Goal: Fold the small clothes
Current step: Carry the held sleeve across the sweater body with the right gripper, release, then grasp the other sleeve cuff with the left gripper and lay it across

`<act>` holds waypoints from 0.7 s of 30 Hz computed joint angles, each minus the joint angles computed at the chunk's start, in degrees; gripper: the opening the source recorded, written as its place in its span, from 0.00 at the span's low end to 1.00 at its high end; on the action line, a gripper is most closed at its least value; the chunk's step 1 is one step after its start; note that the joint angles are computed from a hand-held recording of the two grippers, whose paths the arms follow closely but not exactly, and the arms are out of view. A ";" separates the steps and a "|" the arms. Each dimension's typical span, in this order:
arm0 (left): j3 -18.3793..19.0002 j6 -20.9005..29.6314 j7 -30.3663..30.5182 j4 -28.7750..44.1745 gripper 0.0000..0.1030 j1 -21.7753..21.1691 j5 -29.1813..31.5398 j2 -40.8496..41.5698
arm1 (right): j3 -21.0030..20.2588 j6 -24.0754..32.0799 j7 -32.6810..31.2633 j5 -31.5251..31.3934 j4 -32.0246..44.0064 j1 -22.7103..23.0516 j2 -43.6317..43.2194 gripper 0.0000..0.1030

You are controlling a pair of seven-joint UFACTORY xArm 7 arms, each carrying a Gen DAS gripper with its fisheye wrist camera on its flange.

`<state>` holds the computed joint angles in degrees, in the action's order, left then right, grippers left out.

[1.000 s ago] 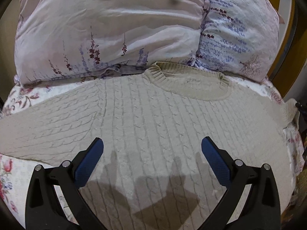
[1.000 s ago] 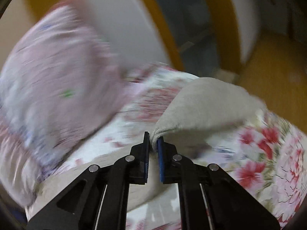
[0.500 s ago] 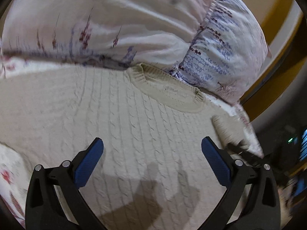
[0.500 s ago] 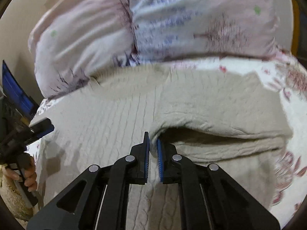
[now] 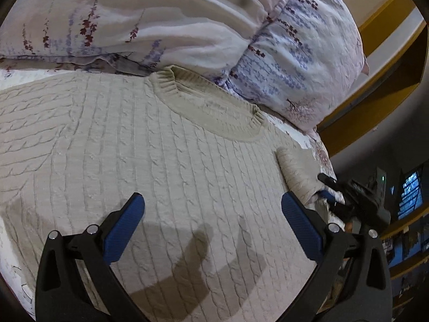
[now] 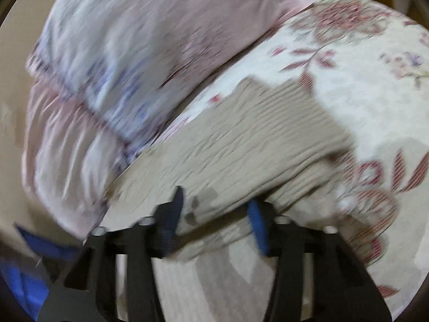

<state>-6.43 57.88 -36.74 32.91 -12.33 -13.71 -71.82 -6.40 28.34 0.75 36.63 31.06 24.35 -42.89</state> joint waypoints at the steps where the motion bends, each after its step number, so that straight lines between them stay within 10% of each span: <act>1: 0.03 0.17 0.06 -0.01 0.98 0.01 0.16 -0.22 | 2.07 -1.12 0.95 -1.98 0.68 -1.61 0.66 0.18; 7: 2.15 -4.91 -1.26 -3.86 0.98 -1.49 -3.91 -4.94 | 4.00 -9.56 -5.94 -5.96 4.24 8.20 0.36 0.09; 11: 3.08 -7.10 -2.87 -5.49 0.98 -2.11 -6.26 -6.42 | 1.47 1.17 -17.06 -4.98 9.08 20.14 3.52 0.13; 17: 3.19 -7.36 -5.34 -6.23 0.92 -2.54 -7.76 -5.87 | 4.22 9.80 -20.51 -1.98 8.60 17.96 5.64 0.45; 21: 3.51 -6.77 -7.66 -6.36 0.69 -1.73 -8.19 -4.33 | 0.83 15.20 -19.65 2.75 5.37 12.82 0.91 0.59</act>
